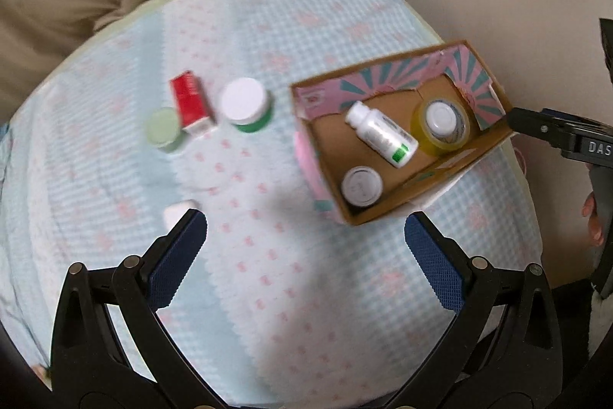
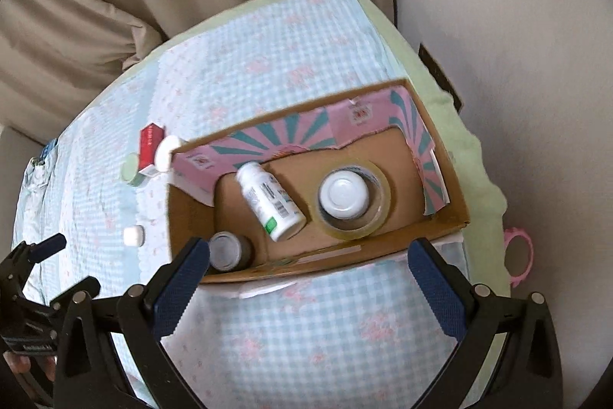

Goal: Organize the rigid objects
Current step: 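Withdraw both tools from the box toward the green jars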

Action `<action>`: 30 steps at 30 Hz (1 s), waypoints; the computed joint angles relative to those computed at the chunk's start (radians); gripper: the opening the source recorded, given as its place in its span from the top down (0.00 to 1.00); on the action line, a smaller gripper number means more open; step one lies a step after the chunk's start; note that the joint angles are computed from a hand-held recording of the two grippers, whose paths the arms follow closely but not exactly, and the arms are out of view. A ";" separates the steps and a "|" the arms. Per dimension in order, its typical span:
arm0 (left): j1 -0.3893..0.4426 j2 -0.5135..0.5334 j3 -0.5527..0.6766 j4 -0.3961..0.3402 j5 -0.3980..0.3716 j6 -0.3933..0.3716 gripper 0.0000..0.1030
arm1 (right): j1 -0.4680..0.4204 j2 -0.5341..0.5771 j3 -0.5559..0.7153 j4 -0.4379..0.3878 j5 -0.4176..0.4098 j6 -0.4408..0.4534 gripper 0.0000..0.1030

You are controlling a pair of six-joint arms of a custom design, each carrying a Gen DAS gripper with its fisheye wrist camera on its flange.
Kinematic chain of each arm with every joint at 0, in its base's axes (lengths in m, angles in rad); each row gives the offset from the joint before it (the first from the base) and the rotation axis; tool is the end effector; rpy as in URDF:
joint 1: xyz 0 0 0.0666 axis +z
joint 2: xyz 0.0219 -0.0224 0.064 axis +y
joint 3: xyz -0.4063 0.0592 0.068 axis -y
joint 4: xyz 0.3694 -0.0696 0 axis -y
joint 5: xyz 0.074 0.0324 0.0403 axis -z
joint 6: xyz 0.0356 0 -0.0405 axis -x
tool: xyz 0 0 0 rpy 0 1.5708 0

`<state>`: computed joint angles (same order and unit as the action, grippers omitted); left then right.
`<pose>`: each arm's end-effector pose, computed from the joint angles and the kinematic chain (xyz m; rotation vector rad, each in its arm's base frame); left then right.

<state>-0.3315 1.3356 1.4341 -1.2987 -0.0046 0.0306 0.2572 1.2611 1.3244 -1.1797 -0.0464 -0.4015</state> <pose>0.3786 -0.1306 0.4757 0.4147 2.7438 -0.0874 0.3666 0.0977 0.4631 0.1811 2.7084 0.2626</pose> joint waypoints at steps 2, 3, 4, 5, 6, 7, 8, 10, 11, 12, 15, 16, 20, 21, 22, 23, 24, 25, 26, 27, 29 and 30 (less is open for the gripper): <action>0.042 -0.032 0.005 -0.015 0.012 -0.020 0.00 | 0.042 -0.018 0.032 -0.016 0.029 -0.028 0.00; 0.060 -0.043 0.008 -0.021 0.019 -0.031 0.00 | 0.063 -0.023 0.045 -0.020 0.045 -0.040 0.00; 0.088 -0.059 0.012 -0.027 0.030 -0.052 0.00 | 0.087 -0.027 0.060 -0.026 0.067 -0.051 0.00; 0.107 -0.071 0.014 -0.029 0.035 -0.068 0.00 | 0.120 -0.028 0.080 -0.036 0.099 -0.067 0.00; 0.132 -0.083 0.016 -0.031 0.043 -0.089 0.00 | 0.158 -0.028 0.100 -0.044 0.133 -0.084 0.00; 0.157 -0.093 0.020 -0.033 0.052 -0.109 0.00 | 0.185 -0.026 0.116 -0.049 0.155 -0.097 0.00; 0.190 -0.105 0.026 -0.036 0.066 -0.133 0.00 | 0.225 -0.019 0.141 -0.055 0.185 -0.117 0.00; 0.245 -0.119 0.034 -0.040 0.096 -0.168 0.00 | 0.275 -0.006 0.172 -0.066 0.222 -0.147 0.00; 0.286 -0.126 0.041 -0.044 0.117 -0.192 0.00 | 0.309 0.008 0.197 -0.076 0.247 -0.175 0.00; 0.312 -0.131 0.043 -0.043 0.127 -0.206 0.00 | 0.332 0.018 0.212 -0.082 0.259 -0.195 0.00; 0.404 -0.142 0.055 -0.042 0.161 -0.276 0.00 | 0.410 0.051 0.261 -0.099 0.320 -0.274 0.00; 0.432 -0.141 0.062 -0.045 0.170 -0.303 0.00 | 0.433 0.061 0.275 -0.110 0.344 -0.298 0.00; 0.554 -0.117 0.095 -0.049 0.233 -0.430 0.00 | 0.507 0.132 0.346 -0.159 0.392 -0.409 0.00; 0.582 -0.107 0.102 -0.043 0.247 -0.456 0.00 | 0.522 0.156 0.362 -0.164 0.395 -0.445 0.00; 0.606 -0.094 0.110 -0.044 0.264 -0.482 0.00 | 0.532 0.166 0.368 -0.167 0.398 -0.467 0.00; 0.626 -0.080 0.118 -0.048 0.281 -0.505 0.00 | 0.547 0.187 0.380 -0.171 0.405 -0.510 0.00; 0.642 -0.066 0.123 -0.051 0.297 -0.528 0.00 | 0.558 0.199 0.388 -0.176 0.411 -0.537 0.00; 0.658 -0.052 0.126 -0.052 0.310 -0.553 0.00 | 0.568 0.212 0.395 -0.182 0.419 -0.562 0.00; 0.673 -0.035 0.126 -0.048 0.321 -0.586 0.00 | 0.581 0.228 0.407 -0.194 0.431 -0.588 0.00; 0.682 -0.023 0.124 -0.044 0.328 -0.608 0.00 | 0.594 0.248 0.420 -0.208 0.444 -0.610 0.00; 0.698 0.009 0.120 -0.033 0.337 -0.652 0.00 | 0.615 0.280 0.438 -0.226 0.459 -0.639 0.00; 0.700 0.017 0.113 -0.026 0.339 -0.662 0.00 | 0.623 0.293 0.443 -0.227 0.462 -0.647 0.00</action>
